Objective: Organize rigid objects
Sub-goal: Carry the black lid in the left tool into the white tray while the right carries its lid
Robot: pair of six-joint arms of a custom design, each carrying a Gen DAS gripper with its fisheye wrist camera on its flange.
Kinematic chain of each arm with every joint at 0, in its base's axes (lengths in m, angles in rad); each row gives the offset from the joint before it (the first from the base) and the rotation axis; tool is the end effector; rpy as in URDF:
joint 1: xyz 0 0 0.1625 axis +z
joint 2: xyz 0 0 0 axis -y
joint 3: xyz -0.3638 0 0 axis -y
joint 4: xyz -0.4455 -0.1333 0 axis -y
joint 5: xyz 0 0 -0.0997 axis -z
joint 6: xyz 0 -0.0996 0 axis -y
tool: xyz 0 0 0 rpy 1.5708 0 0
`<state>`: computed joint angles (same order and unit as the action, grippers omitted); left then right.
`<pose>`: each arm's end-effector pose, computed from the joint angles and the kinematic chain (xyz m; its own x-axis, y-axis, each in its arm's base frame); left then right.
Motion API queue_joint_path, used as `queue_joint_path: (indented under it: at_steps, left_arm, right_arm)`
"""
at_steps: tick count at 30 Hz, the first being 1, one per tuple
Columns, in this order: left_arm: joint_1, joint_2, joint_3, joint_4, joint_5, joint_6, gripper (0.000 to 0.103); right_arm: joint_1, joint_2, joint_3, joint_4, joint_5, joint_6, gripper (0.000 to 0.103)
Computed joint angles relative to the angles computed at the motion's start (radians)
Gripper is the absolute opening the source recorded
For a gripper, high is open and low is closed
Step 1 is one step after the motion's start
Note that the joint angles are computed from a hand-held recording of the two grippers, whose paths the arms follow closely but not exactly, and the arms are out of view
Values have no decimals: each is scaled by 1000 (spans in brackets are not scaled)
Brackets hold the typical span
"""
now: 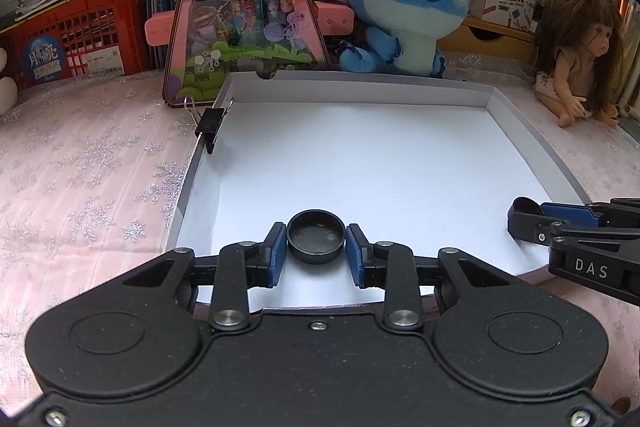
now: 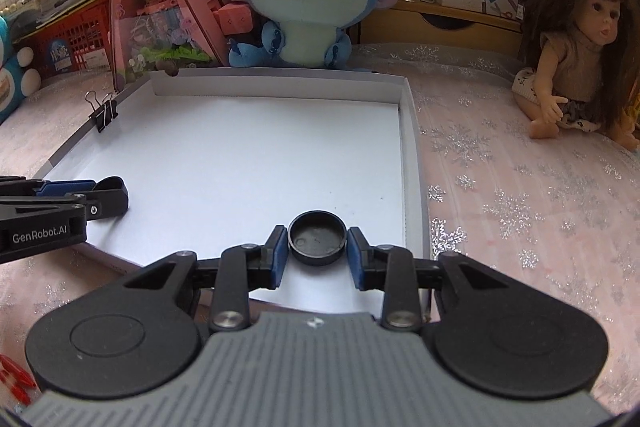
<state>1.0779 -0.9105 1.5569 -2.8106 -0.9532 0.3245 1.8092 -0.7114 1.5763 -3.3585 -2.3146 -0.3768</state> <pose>-0.1662 -0.7131 0.1699 -0.7009 0.3281 -0.6333 0.6497 0.6602 -0.3769 0.2253 -0.6483 0.0962 -0.7310 0.1104 0.6734 -0.4426 0.6744 -0.5910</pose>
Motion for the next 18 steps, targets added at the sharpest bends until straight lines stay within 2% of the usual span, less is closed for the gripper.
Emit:
queue_joint_path:
  at_steps: [18]
  left_arm:
    - [0, 3, 8, -28, 4, 38, 31]
  right_arm:
    - [1, 6, -3, -9, -5, -15, 39]
